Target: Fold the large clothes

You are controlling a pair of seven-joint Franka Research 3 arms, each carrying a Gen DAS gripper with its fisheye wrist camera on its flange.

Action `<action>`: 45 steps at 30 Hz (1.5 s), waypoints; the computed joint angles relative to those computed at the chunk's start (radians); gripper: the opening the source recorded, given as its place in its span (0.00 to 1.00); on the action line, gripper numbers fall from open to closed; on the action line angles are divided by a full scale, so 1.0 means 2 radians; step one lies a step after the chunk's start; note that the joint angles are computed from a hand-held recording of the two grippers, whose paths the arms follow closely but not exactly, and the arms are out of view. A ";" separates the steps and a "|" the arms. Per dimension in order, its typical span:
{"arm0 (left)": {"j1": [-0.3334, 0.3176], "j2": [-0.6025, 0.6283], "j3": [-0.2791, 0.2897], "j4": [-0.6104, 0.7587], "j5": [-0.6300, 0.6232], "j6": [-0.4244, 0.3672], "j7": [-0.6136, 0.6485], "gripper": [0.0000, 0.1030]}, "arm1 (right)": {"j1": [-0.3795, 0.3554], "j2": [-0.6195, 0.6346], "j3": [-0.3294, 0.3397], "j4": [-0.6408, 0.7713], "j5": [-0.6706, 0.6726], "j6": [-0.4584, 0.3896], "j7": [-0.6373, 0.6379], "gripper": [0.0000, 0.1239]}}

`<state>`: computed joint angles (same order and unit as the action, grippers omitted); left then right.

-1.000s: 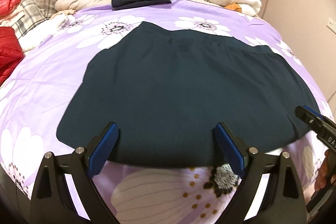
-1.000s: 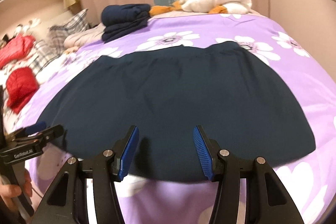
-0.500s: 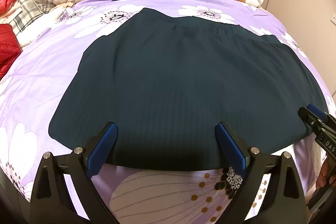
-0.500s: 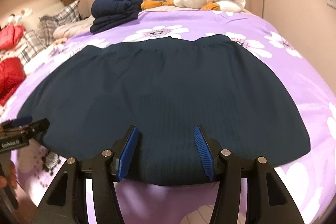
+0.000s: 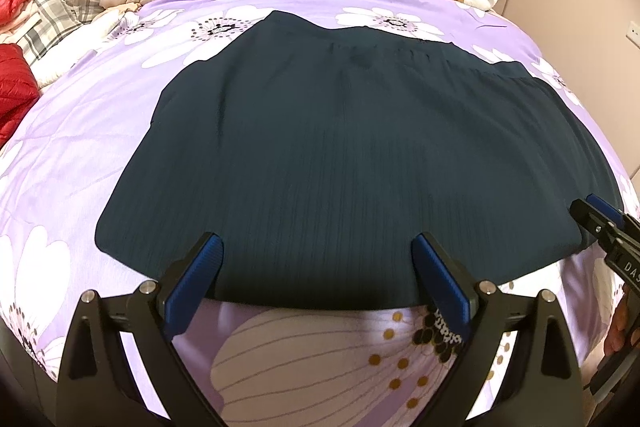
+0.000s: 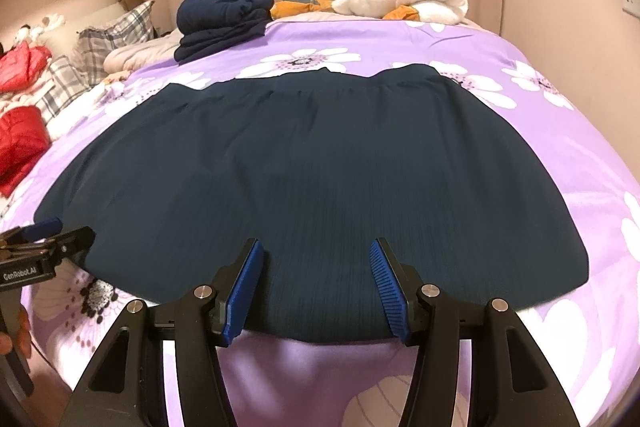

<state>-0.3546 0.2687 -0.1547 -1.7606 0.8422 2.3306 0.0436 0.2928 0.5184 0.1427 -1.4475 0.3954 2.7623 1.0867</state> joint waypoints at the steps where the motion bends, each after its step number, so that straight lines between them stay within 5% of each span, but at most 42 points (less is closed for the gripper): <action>1: -0.001 -0.002 0.000 -0.002 0.001 0.000 -0.003 0.94 | -0.003 -0.001 0.004 -0.001 0.005 0.000 -0.003 0.45; 11: 0.002 -0.035 0.001 -0.035 0.063 0.009 -0.094 0.92 | -0.027 -0.019 0.032 -0.025 0.075 0.046 -0.060 0.45; 23: 0.016 -0.023 -0.005 -0.024 0.033 -0.026 -0.059 0.93 | -0.004 0.043 -0.017 0.074 0.007 -0.022 0.071 0.45; 45: 0.018 -0.042 -0.009 -0.057 0.036 -0.002 -0.076 0.93 | -0.037 0.024 0.007 0.045 0.052 -0.036 0.040 0.45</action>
